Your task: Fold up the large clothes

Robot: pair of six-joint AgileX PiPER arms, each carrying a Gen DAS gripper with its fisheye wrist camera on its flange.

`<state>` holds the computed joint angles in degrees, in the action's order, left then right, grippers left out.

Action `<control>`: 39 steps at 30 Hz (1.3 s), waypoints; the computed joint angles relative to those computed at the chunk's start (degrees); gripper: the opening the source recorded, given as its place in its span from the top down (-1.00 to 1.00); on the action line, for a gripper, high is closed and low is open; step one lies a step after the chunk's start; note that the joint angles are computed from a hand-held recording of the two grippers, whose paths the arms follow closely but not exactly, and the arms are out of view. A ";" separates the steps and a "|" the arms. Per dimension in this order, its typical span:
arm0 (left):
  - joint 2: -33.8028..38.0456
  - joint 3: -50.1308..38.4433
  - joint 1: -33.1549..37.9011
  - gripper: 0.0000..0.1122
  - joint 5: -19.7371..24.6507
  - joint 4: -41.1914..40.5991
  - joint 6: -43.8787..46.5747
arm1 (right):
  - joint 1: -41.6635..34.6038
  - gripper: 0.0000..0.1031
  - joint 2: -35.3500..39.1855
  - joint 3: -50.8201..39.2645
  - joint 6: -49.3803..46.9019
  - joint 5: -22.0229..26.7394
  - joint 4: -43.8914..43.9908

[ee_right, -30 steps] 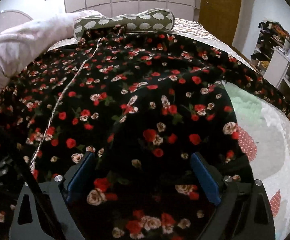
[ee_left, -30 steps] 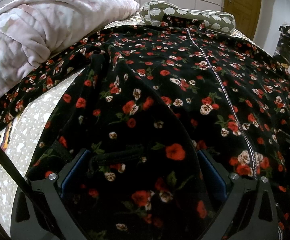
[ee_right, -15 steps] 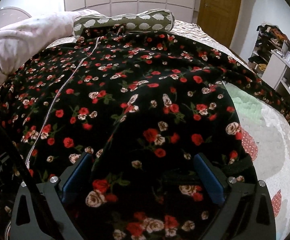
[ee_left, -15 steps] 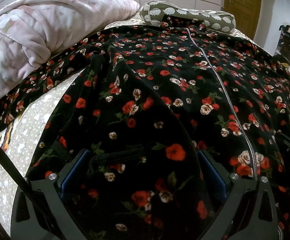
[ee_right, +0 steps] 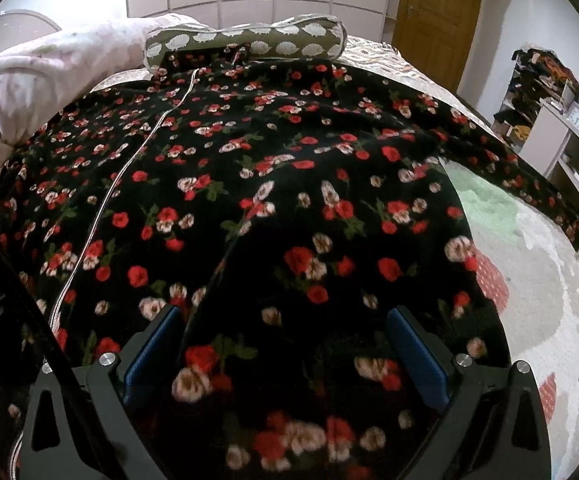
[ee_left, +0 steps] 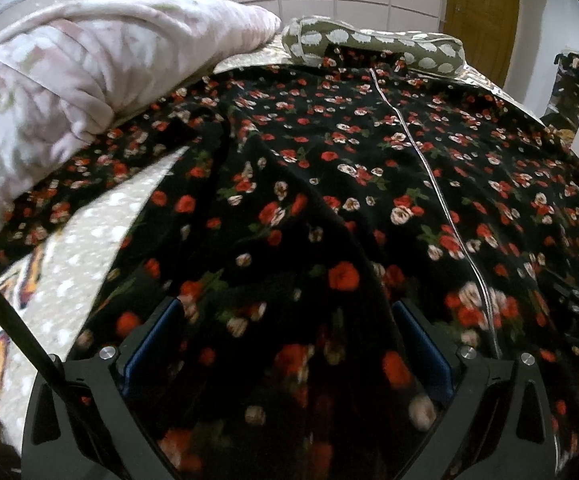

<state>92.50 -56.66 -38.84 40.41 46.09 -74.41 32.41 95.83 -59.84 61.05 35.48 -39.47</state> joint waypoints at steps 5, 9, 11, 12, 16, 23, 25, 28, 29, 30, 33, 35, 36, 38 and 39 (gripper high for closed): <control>-2.81 2.33 -3.07 -0.83 2.00 -1.22 -2.32 | 3.11 -0.99 -3.00 3.04 4.09 2.42 -1.09; -1.87 3.31 -3.10 -0.84 1.27 -3.58 -1.79 | 3.44 -0.99 -4.42 4.44 3.29 2.31 1.04; -2.03 4.47 -3.34 -0.84 0.14 -1.54 -3.45 | 3.29 -0.99 -4.77 5.04 2.71 1.67 1.32; -1.93 4.69 -3.21 -0.83 -0.30 -1.78 -3.29 | 3.27 -0.99 -4.78 5.21 2.51 1.46 1.39; -1.26 3.76 -2.59 -0.83 -0.23 -3.79 -0.95 | 2.91 -0.99 -4.46 4.71 0.88 1.48 2.99; -3.28 4.14 -2.65 -0.83 -0.17 -5.57 -0.12 | 2.42 -1.00 -4.91 5.35 0.58 0.48 3.78; -4.48 4.12 -3.66 -0.83 0.85 -5.82 -0.23 | 1.83 -0.99 -5.11 5.26 -0.86 0.22 5.39; -6.38 4.60 -6.29 -0.83 3.32 -3.37 -3.64 | 1.83 -1.00 -4.74 4.74 -2.00 0.75 6.02; -6.96 4.86 -7.14 -0.83 4.17 -2.59 -4.63 | 2.14 -1.00 -4.51 4.51 -1.77 1.28 5.67; -7.88 5.22 -8.33 -0.83 5.07 -1.44 -5.94 | 2.51 -1.00 -4.33 4.35 -1.27 1.83 5.09; -9.94 5.80 -11.29 -0.83 8.13 1.13 -9.06 | 3.16 -1.00 -4.45 4.67 0.64 1.97 3.33; -11.62 6.27 -13.01 -0.83 9.82 2.69 -11.04 | 3.37 -0.98 -5.26 5.56 2.29 1.30 1.93; -12.17 6.28 -13.31 -0.83 10.31 2.98 -11.34 | 3.83 -0.95 -5.87 6.01 3.65 1.43 0.81; -13.47 6.63 -13.92 -0.83 10.69 3.87 -12.35 | 5.53 -0.86 -7.30 6.81 7.52 2.63 -2.51; -13.73 6.45 -14.24 -0.83 11.11 3.99 -12.50 | 6.34 -0.86 -8.17 7.14 9.21 3.28 -3.84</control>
